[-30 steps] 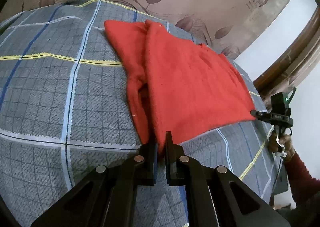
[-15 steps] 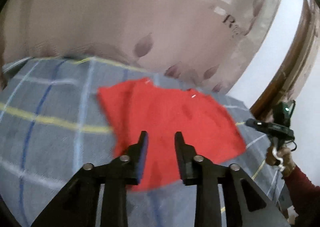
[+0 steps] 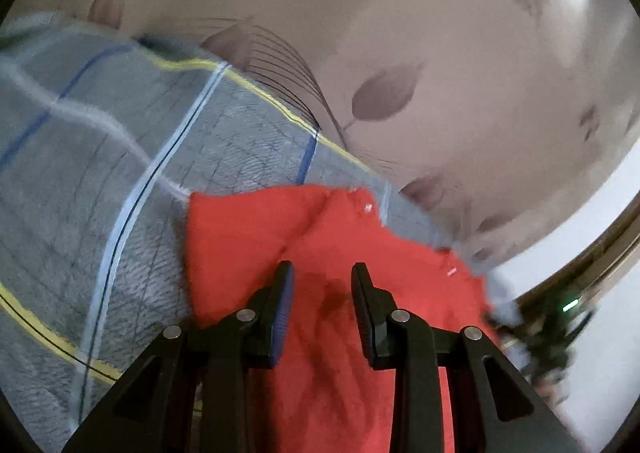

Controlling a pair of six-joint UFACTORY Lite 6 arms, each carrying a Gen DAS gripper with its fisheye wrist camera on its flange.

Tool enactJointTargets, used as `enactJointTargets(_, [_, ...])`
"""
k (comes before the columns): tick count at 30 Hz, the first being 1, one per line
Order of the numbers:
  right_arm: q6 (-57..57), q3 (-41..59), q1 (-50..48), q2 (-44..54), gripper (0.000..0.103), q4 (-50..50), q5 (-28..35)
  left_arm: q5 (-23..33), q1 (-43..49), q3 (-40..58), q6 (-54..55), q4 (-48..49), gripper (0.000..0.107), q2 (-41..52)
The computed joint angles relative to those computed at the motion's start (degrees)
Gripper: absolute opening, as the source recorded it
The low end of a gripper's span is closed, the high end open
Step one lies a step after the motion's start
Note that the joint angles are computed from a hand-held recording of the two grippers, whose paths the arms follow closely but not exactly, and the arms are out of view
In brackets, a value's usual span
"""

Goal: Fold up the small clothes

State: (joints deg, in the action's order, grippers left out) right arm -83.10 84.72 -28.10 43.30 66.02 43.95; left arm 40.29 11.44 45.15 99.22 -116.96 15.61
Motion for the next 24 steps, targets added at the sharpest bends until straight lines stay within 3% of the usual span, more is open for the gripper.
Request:
enactJointTargets(2, [0.32,2.83,-2.27,3.29,0.000,0.56,4.75,1.95,0.92,-1.59,1.75,-2.31,0.031,0.09])
enactJointTargets(4, [1.06,3.58,-2.01,3.68,0.000,-0.10,4.49,2.58,0.97,-2.38,2.91,-3.45,0.031,-0.12])
enactJointTargets(9, [5.85,9.21,-5.42,8.02,0.000,-0.09,12.56,-2.57,-2.41,-3.67,7.69,-8.47,0.031,-2.83])
enactJointTargets(11, [2.51,5.63,-7.34,5.45,0.010,4.48,12.71,-4.36,-3.70,-3.49,8.95,-9.96,0.031,-3.18])
enactJointTargets(15, [-1.94,1.76,-7.15,0.71,0.013,7.56,10.10,-2.82,-2.72,-2.75,8.20,-9.17,0.031,-1.78])
enactJointTargets(20, [-6.49,-0.98,1.26,-3.42,0.013,6.70,3.54,-3.00,-2.63,-2.77,8.20,-9.23,0.031,-1.85])
enactJointTargets(24, [-6.21,-3.12,8.07,-3.80,0.010,3.08,-12.14,-4.02,-3.29,-2.15,8.28,-9.54,0.031,-1.60])
